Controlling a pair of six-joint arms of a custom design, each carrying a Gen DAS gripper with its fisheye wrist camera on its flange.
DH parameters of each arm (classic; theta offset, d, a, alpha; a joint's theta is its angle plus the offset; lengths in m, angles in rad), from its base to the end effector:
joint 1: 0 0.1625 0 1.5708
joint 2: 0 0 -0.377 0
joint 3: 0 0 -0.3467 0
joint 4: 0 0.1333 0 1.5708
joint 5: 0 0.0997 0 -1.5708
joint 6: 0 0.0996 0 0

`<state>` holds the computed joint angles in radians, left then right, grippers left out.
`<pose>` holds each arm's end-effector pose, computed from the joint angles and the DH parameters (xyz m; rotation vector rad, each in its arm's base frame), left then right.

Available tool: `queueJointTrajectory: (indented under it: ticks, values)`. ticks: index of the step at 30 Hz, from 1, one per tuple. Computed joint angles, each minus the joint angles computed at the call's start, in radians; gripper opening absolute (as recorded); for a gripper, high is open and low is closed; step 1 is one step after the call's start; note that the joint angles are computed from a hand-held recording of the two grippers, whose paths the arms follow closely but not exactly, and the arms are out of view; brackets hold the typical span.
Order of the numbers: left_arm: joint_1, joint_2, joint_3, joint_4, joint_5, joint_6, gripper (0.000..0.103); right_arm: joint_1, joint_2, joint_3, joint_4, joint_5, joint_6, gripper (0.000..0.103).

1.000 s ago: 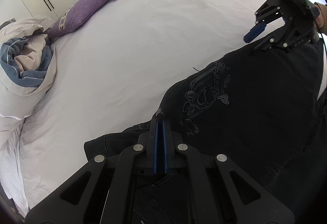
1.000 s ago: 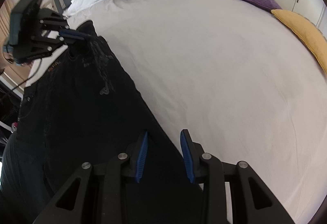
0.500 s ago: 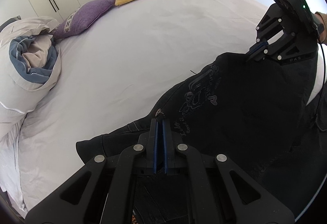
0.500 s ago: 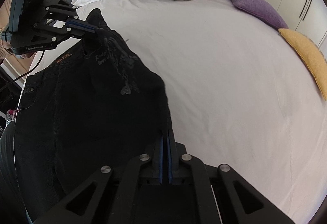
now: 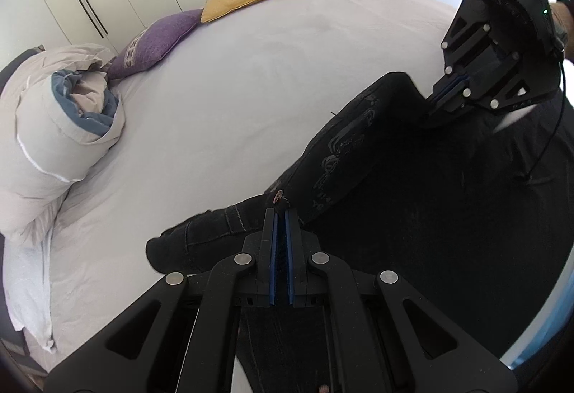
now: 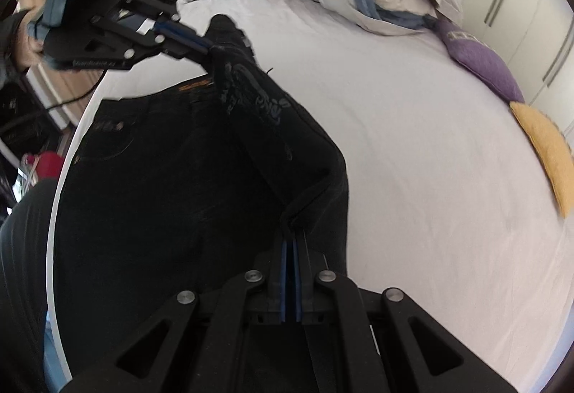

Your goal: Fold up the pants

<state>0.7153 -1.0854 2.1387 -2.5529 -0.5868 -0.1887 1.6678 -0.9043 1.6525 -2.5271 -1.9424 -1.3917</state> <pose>-0.1925 -0.4537 0.1325 0.7607 2.0679 -0.5208 0.1552 -0.5917 0.1528 1.8039 -2.0372 -0.0818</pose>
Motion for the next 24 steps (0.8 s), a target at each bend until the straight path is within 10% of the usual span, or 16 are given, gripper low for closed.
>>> queueJointTrajectory:
  ticks: [15,24]
  values:
    - [-0.233,-0.229,0.305,0.5,-0.099,-0.593,0.0,-0.031,-0.16,0.652,-0.698,-0.12,-0.659,0.003]
    - [-0.391,-0.292,0.39,0.543,-0.14,-0.81,0.001,-0.011,-0.255,0.606,-0.45,-0.068,-0.364,0.003]
